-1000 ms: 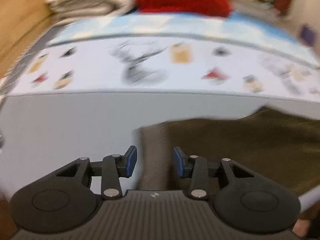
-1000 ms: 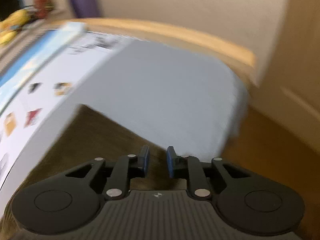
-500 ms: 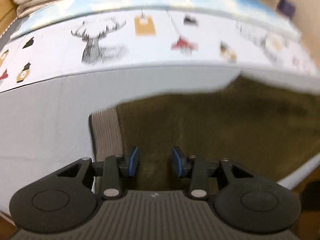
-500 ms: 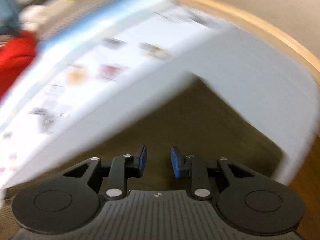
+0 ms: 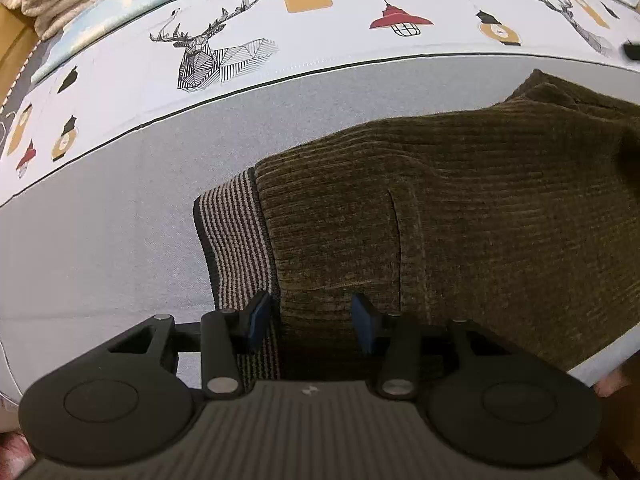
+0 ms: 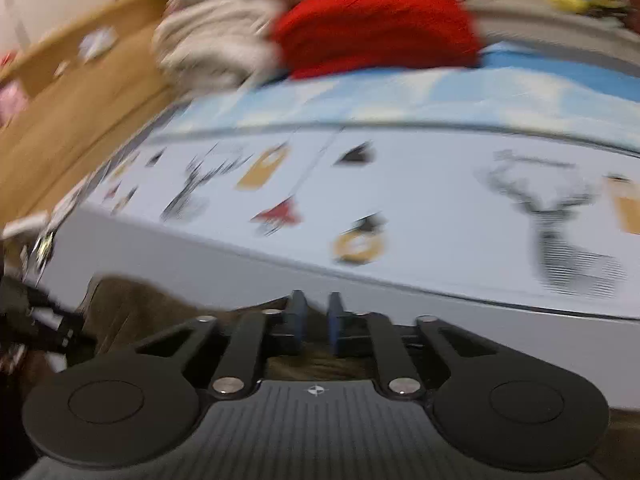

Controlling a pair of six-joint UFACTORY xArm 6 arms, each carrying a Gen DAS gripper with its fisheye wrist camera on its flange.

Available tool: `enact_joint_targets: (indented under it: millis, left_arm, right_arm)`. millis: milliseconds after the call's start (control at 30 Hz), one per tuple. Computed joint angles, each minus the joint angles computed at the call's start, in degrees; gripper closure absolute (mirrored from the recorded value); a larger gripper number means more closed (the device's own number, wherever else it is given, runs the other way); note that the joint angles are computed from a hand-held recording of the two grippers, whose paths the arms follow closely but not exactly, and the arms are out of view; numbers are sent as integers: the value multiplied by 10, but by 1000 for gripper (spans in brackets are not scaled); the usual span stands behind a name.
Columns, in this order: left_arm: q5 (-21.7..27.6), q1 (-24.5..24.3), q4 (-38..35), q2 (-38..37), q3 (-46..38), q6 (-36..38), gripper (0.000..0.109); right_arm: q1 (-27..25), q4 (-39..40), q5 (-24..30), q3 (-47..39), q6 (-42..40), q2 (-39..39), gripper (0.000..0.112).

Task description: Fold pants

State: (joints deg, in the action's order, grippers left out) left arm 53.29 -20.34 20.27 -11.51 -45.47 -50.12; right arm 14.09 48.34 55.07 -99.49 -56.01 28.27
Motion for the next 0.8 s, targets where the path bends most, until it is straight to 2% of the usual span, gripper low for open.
enact_joint_targets:
  millis: [133, 267, 333, 367, 400, 533, 567, 633, 667, 767, 800]
  left_arm:
    - [-15, 11, -10, 7, 1, 7, 58]
    - [-24, 13, -18, -2, 9, 11, 58]
    - [-31, 16, -22, -7, 16, 12, 58]
    - [-34, 17, -23, -10, 19, 14, 59]
    - [-35, 18, -24, -11, 21, 17, 59]
    - [-39, 22, -26, -15, 26, 23, 59]
    - [-42, 24, -30, -17, 27, 26, 59]
    - [-43, 24, -33, -17, 27, 22, 59]
    - [-42, 24, -34, -17, 26, 20, 59]
    - [-37, 20, -30, -16, 22, 13, 59]
    - [-37, 19, -28, -18, 22, 9, 59]
  right_arm:
    - [39, -52, 47, -48, 25, 44, 71]
    - [71, -120, 54, -92, 46, 91, 70]
    - [80, -136, 58, -101, 52, 103, 82]
    - [78, -125, 69, -123, 55, 115, 95]
    - [76, -114, 76, -142, 64, 123, 104]
    - [62, -53, 87, -208, 94, 153, 104]
    - [66, -68, 73, -196, 84, 150, 103]
    - [84, -136, -5, -134, 72, 125, 102]
    - [89, -174, -48, -111, 85, 117, 98]
    - [80, -306, -145, -99, 200, 123, 98]
    - [68, -320, -154, -110, 228, 129, 98]
